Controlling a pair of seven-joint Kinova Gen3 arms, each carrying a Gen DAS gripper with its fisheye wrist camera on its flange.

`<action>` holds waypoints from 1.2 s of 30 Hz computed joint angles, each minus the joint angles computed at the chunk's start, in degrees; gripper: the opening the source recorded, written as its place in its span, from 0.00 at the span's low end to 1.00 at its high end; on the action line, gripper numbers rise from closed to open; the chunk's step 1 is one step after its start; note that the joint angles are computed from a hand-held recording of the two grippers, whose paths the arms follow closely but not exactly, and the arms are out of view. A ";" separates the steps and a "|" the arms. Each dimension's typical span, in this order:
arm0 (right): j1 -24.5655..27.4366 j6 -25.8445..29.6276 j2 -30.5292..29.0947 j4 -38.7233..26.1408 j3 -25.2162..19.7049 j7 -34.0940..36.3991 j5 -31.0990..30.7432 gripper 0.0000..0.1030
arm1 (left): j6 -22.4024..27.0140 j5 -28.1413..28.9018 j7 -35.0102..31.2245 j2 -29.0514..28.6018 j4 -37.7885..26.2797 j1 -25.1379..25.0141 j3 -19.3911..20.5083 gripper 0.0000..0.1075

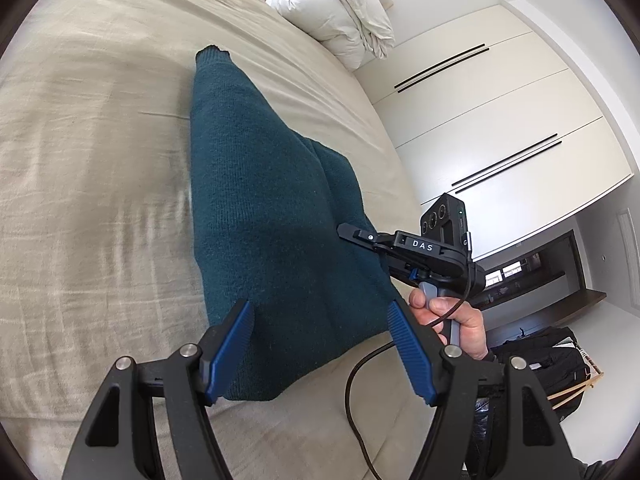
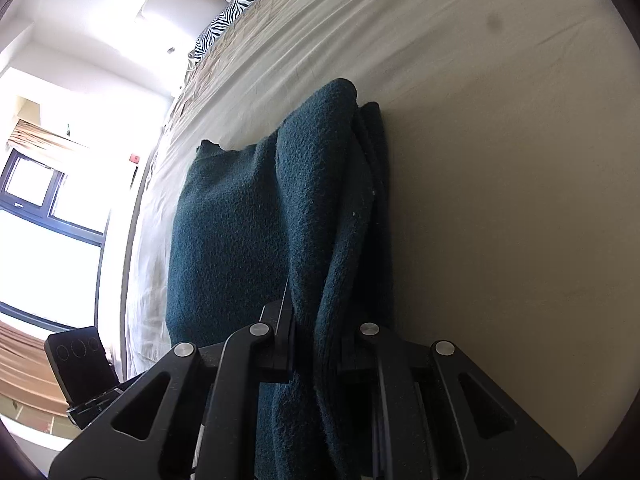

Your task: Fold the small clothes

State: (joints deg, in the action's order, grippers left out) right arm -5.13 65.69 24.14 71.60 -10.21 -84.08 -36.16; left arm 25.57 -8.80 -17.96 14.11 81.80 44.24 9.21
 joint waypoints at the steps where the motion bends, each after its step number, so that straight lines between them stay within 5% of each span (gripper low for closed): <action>1: -0.13 0.30 0.79 0.10 -0.63 -0.23 -0.23 0.11 | 0.48 -0.51 0.17 0.25 -0.44 0.48 -0.31 0.66; 7: 3.74 -0.55 1.77 2.96 -1.27 2.45 -6.92 0.13 | 5.50 3.14 -3.64 1.61 -4.38 9.54 -10.81 0.66; 10: 4.07 -0.59 -0.02 2.48 -0.66 -0.58 -4.99 0.17 | 7.13 -0.18 -1.32 2.03 -5.42 10.20 -10.72 0.66; 13: -1.76 -5.26 -6.43 5.69 5.73 -1.70 0.30 0.20 | 10.99 -2.82 -1.38 3.28 -8.86 10.48 -10.52 0.66; 16: -0.81 -7.33 -11.04 9.07 4.14 2.97 -2.25 0.20 | 17.89 -2.68 -5.09 6.31 -16.38 10.81 -11.59 0.66; 20: 2.35 -4.60 -11.76 12.17 0.16 10.47 -9.23 0.20 | 24.83 -8.67 -9.36 11.62 -27.00 7.97 -7.72 0.65; 24: -2.19 -6.19 -9.80 13.56 1.56 8.64 -5.61 0.19 | 31.94 -17.17 -13.75 18.68 -37.62 3.84 -0.53 0.58; 26: -0.69 -6.11 -8.28 13.82 1.47 9.22 -6.25 0.03 | 35.89 -18.68 -15.62 22.33 -42.90 2.71 1.55 0.56; 32: 0.91 -8.00 -6.63 13.95 1.19 11.67 -8.34 0.00 | 39.12 -14.63 -15.56 26.96 -48.18 6.64 -7.15 0.56; 36: -0.73 -9.71 -6.49 12.31 1.34 9.61 -5.02 0.00 | 39.98 -14.59 -15.30 27.99 -49.66 6.48 -7.18 0.56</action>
